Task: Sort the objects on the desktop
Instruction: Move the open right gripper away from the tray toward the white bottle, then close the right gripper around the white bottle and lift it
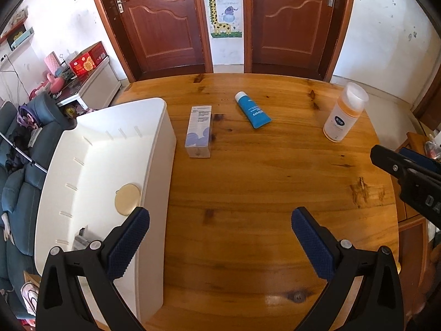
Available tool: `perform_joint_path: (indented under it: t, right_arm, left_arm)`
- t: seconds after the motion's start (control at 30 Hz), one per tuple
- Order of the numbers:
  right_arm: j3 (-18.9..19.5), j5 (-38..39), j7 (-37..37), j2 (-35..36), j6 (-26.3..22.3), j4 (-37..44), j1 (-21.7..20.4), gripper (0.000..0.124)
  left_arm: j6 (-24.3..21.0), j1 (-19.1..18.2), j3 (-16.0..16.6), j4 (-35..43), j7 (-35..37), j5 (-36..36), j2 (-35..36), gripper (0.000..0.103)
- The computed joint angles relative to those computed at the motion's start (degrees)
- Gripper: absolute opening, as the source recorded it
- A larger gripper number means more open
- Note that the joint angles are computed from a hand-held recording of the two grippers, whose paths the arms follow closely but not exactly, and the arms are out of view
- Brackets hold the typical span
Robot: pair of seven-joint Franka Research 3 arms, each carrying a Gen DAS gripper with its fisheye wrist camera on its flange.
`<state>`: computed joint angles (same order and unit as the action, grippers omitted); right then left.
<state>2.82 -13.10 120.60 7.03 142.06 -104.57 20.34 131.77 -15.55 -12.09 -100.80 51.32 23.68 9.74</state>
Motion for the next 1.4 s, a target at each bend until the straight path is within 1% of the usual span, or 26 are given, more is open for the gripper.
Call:
perform_joint_path:
  t: [0.17,0.33,0.6,0.87,1.07,1.17,1.4]
  right_arm:
    - [-1.12,-1.88,0.96,3.94,0.43,2.98,0.24,0.062]
    - [-3.03,-5.65,3.35,7.18,1.39,5.34,1.45,0.062]
    - [-5.42,-8.05,4.54,11.79,3.32,8.44,2.57,0.062]
    - [-7.28,-8.34,6.2,14.95,4.99,10.69,3.11,0.062]
    - [-7.91,-7.29,6.13,16.7,5.75,12.57,3.07,0.062]
    - [-8.86,-8.11,6.87,17.91,5.14,14.2,3.82,0.062]
    - [-9.43,-7.94,6.79,19.89,3.78,16.82,4.04,0.062]
  left_arm:
    - [0.34,0.14,0.2,1.27,0.47,-0.23,1.73,0.103]
    - [1.76,0.0,0.42,2.03,1.18,-0.04,3.38,0.103]
    - [2.9,-0.04,0.8,3.23,1.63,-0.66,5.65,0.103]
    - [2.95,-0.3,1.2,4.4,1.87,-0.33,7.4,0.103]
    - [3.28,-0.41,1.41,4.68,1.97,-0.01,8.04,0.103]
    - [3.18,-0.37,1.52,5.07,2.17,0.06,8.43,0.103]
    - [3.35,-0.12,1.67,5.26,2.17,-0.28,8.92,0.103]
